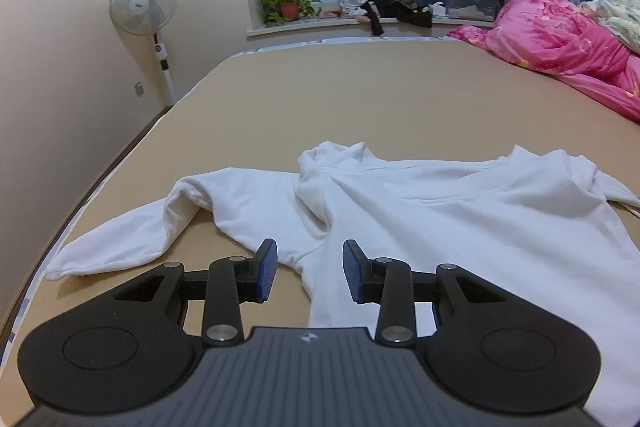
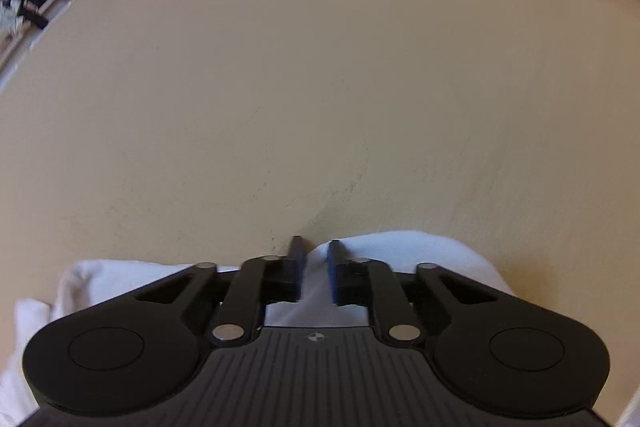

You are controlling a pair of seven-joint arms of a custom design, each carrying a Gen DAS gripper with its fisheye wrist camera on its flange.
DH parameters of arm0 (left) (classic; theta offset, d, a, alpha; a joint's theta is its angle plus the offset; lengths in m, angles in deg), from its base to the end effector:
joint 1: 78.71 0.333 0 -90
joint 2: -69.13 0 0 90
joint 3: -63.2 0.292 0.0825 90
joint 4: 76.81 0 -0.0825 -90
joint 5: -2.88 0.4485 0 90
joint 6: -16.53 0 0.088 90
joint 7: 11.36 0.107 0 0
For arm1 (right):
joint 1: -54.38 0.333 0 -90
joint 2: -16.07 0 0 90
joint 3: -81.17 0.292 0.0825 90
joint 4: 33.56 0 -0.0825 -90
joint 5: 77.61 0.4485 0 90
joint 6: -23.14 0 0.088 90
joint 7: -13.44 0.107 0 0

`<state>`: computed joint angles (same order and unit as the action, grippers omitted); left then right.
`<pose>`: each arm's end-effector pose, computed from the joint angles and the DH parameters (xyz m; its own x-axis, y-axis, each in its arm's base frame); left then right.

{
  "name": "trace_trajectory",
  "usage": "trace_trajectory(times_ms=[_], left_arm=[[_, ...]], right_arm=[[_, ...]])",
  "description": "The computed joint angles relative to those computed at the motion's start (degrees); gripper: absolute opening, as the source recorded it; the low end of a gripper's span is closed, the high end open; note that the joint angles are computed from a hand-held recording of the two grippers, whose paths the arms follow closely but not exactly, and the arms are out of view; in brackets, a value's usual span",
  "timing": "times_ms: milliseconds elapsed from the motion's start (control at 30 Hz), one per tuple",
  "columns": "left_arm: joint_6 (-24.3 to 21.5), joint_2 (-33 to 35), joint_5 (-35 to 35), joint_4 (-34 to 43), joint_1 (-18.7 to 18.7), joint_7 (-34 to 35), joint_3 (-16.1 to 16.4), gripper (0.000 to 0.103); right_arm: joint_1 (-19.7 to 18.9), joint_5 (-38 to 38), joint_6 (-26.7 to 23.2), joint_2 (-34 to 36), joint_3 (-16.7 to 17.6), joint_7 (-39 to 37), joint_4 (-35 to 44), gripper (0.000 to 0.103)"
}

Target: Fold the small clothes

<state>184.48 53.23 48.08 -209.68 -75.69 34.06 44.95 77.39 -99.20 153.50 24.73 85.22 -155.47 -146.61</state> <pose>0.5357 -0.1991 0.4788 -0.1303 -0.9764 -0.1719 -0.5554 0.2156 -0.8032 0.5872 0.2890 0.3528 -0.8524 -0.4942 -0.1708 -0.4403 0.8545 -0.2755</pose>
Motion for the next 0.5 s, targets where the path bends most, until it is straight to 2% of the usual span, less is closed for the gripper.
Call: trace_trajectory(times_ms=[100, 167, 233, 300, 367, 400, 433, 500], left_arm=[[-0.4, 0.3, 0.6, 0.3, 0.3, -0.7, -0.1, 0.04], [-0.1, 0.5, 0.7, 0.4, 0.3, -0.7, 0.1, 0.04], [-0.1, 0.6, 0.8, 0.4, 0.1, -0.7, 0.3, 0.04], [0.0, 0.8, 0.5, 0.5, -0.1, -0.3, 0.5, 0.04], [0.4, 0.8, 0.5, 0.4, -0.2, -0.1, 0.6, 0.04], [0.6, 0.8, 0.6, 0.4, -0.2, 0.1, 0.6, 0.04], [0.7, 0.9, 0.5, 0.4, -0.3, 0.3, 0.7, 0.04], [0.8, 1.0, -0.5, 0.4, -0.7, 1.4, 1.1, 0.04]], right_arm=[[0.5, -3.8, 2.2, -2.0, -0.5, 5.4, -2.0, 0.001], [0.9, -15.7, 5.4, -5.1, -1.1, 14.2, -4.5, 0.001], [0.6, -33.8, 6.2, -8.6, -0.6, 24.4, -6.5, 0.001], [0.0, -49.3, 1.3, -11.7, 1.5, 31.1, -7.9, 0.001], [-1.2, -57.2, -2.5, -16.8, 3.6, 38.5, -13.1, 0.001], [-1.0, -56.9, -5.3, -19.0, 3.9, 38.4, -15.7, 0.001], [-2.8, -55.2, -5.8, -19.2, 4.3, 37.5, -16.7, 0.001], [-4.5, -46.8, -3.3, -20.3, 3.1, 35.7, -20.1, 0.001]])
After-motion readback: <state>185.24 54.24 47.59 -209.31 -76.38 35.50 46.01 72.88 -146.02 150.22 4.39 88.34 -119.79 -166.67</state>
